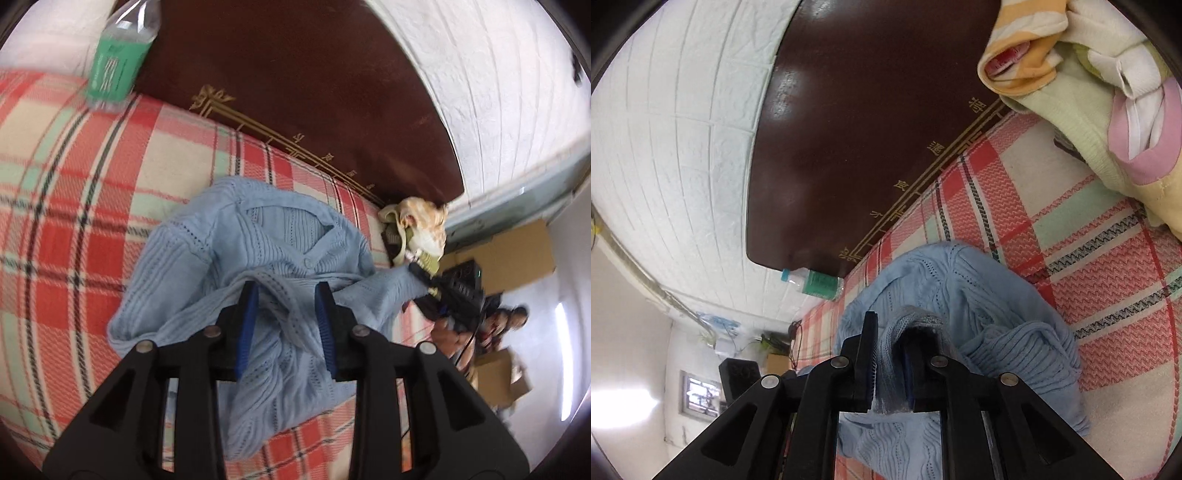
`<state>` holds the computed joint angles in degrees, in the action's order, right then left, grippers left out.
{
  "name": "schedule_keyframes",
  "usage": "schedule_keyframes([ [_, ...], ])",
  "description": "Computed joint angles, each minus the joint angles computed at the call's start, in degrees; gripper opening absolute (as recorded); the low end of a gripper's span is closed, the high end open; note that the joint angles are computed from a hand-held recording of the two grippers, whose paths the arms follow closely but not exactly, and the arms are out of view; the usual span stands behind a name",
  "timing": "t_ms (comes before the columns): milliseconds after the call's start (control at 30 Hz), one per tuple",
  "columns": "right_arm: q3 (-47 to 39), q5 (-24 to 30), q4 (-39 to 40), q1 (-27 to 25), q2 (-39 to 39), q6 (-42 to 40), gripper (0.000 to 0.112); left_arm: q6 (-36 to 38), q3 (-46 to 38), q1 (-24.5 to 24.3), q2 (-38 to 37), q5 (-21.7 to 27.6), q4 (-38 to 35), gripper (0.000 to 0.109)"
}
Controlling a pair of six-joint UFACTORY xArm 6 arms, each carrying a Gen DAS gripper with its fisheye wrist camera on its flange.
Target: Fold clothes
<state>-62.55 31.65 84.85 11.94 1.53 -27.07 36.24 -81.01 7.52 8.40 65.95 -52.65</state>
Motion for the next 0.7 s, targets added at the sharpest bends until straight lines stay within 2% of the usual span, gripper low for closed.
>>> schedule_keyframes([
  [67, -0.97, 0.13, -0.81, 0.01, 0.94, 1.09, 0.017, 6.44, 1.58, 0.21, -2.74, 0.24, -0.67, 0.041],
  [100, -1.41, 0.14, -0.79, 0.1, 1.29, 0.86, 0.018, 9.33, 1.82, 0.65, -3.66, 2.17, -1.37, 0.062],
  [133, -1.82, 0.41, -0.76, 0.19, 1.63, 0.8, 0.021, 10.96, 2.53, 0.48, -4.79, 2.92, -0.79, 0.075],
  [200, -2.14, 0.91, -0.16, 0.37, 1.88, 0.09, 0.023, 13.25, 4.56, -0.58, -7.51, 2.83, 1.75, 0.076],
  [300, -1.99, 1.32, 1.2, 0.59, 1.64, -1.53, 0.024, 12.79, 6.58, -4.02, -8.59, 1.2, 8.12, 0.076],
  [400, -1.21, 0.88, 1.39, 0.95, 0.61, -3.05, 0.027, 9.37, 6.07, -7.56, -5.8, -1.36, 12.94, 0.076],
  [467, -0.71, 1.07, 0.57, 1.01, -0.11, -3.2, 0.028, 7.03, 3.59, -8.45, -2.22, -0.98, 12.15, 0.07],
  [500, -0.59, 1.03, -0.29, 1.03, -0.37, -2.77, 0.028, 5.49, 2.07, -8.65, -0.38, -0.95, 11.25, 0.06],
  [533, -0.55, 0.92, -1.46, 1.04, -0.56, -2.05, 0.028, 3.97, 0.58, -8.76, 1.36, -1.06, 10.2, 0.043],
  [600, -0.32, 0.48, -3.09, 0.91, -1.14, -1.35, 0.028, 0.9, -1.1, -8.82, 3.73, -2.6, 9.42, 0.021],
  [633, -0.18, 0.26, -3.69, 0.82, -1.44, -1.08, 0.028, -1.09, -2.08, -8.55, 4.84, -3.49, 8.99, 0.015],
  [700, 0.33, -0.96, -5.64, 0.95, -2.46, -0.62, 0.028, -5.08, -4.18, -7.54, 7.11, -5.05, 7.07, 0.015],
])
